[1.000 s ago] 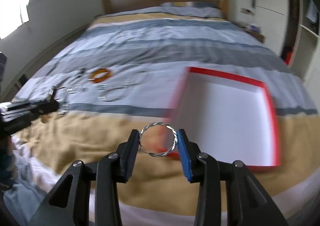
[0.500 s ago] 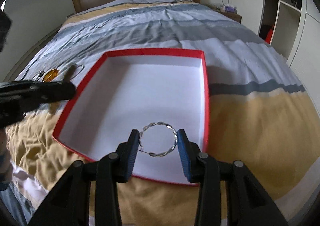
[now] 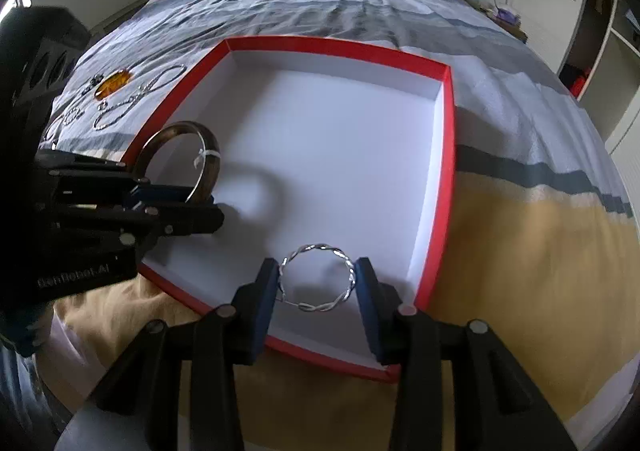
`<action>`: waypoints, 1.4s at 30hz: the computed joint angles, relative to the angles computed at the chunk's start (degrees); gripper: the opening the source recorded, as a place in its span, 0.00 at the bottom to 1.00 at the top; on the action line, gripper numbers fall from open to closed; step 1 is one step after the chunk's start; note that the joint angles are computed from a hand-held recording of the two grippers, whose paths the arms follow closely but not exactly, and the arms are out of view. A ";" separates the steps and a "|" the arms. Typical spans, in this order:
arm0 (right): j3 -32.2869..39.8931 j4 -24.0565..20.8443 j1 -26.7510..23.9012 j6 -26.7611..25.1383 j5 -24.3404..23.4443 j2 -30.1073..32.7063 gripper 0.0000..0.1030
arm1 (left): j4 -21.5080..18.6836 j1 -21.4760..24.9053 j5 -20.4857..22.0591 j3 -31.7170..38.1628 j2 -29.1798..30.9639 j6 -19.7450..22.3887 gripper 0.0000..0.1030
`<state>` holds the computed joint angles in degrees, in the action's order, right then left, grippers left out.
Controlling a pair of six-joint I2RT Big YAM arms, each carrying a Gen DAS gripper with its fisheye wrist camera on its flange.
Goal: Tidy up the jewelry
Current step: 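Lower both bangles into the red box and open both tools, then withdraw both tools from the box and move toward the remaining jewelry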
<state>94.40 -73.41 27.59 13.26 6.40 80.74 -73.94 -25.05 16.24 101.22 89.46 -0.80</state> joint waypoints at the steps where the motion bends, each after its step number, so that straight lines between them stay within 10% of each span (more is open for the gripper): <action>1: 0.19 0.02 -0.03 -0.22 -0.18 0.21 0.37 | 0.23 0.06 -0.28 -0.38 -0.26 -0.60 0.12; 11: 2.65 -0.14 0.63 -4.08 -3.63 2.49 0.37 | 0.49 0.12 -7.57 -3.57 -3.78 -7.14 0.14; 21: 6.34 -3.84 1.15 -4.58 -3.20 4.30 0.39 | -2.52 0.68 -7.75 -1.21 -2.75 -3.49 0.19; 25: 7.28 -5.07 1.46 -4.29 -2.10 3.72 0.40 | -1.01 0.87 -7.66 -1.07 -3.52 -3.56 0.47; 42: 9.88 -10.31 7.95 9.02 10.14 -7.83 0.41 | -4.73 2.68 -9.66 3.49 -14.92 -0.75 0.65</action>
